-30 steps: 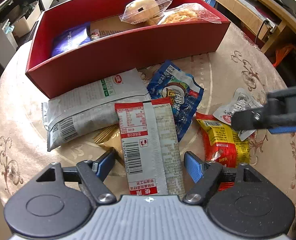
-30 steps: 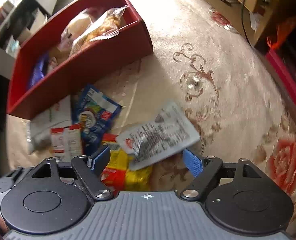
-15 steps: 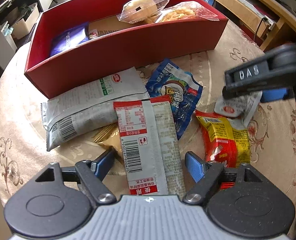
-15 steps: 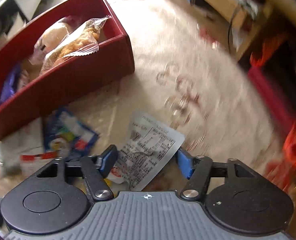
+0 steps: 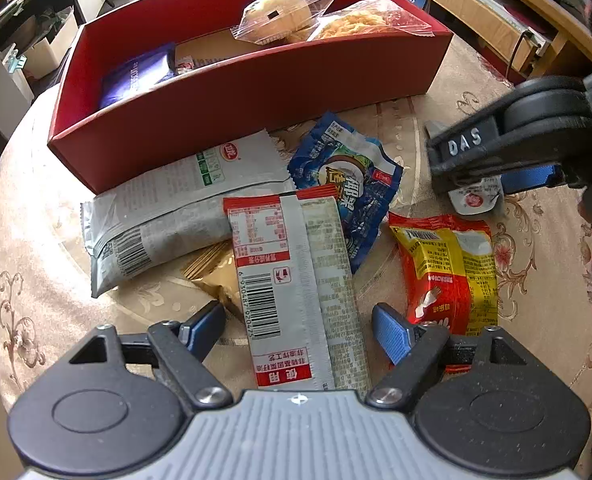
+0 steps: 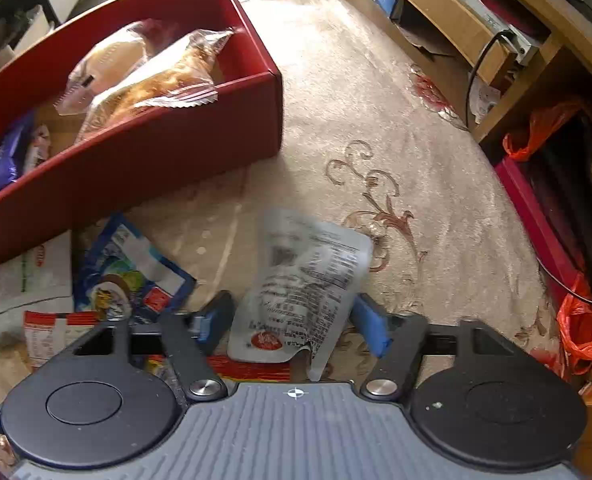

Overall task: Organize snacks
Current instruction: 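Grasp the clear printed sachet with the right tool while the left tool holds the striped pack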

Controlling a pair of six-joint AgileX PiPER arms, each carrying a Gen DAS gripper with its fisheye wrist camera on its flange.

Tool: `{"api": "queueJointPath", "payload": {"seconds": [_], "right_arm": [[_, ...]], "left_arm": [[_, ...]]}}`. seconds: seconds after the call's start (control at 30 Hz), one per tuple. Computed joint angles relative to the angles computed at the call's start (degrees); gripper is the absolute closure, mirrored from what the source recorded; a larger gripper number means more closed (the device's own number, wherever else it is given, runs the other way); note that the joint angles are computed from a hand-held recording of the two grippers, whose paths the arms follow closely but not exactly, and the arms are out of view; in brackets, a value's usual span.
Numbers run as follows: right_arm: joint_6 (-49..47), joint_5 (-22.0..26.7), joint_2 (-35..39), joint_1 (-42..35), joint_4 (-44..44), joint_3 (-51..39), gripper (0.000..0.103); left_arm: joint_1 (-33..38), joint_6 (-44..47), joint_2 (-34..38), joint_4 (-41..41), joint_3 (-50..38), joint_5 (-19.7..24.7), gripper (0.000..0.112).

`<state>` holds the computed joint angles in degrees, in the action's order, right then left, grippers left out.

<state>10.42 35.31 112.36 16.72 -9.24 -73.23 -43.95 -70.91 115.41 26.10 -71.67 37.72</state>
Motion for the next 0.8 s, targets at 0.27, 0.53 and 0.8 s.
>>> {"api": "queueJointPath", "payload": {"seconds": [0.27, 0.53, 0.8], "right_arm": [[-10.47, -2.38, -4.93, -3.99, 8.27, 4.23, 0.039], [-16.65, -2.77, -7.50, -5.57, 14.29, 5.14, 0.039], [-22.05, -2.82, -9.84, -5.46, 18.04, 6.44, 0.038]], "left_arm": [[0.70, 1.32, -0.72, -1.51, 0.48, -1.17, 0.035], [-0.05, -2.48, 0.18, 1.03, -0.24, 0.07, 0.036], [-2.68, -11.54, -0.50, 6.51, 0.94, 2.63, 0.060]]}}
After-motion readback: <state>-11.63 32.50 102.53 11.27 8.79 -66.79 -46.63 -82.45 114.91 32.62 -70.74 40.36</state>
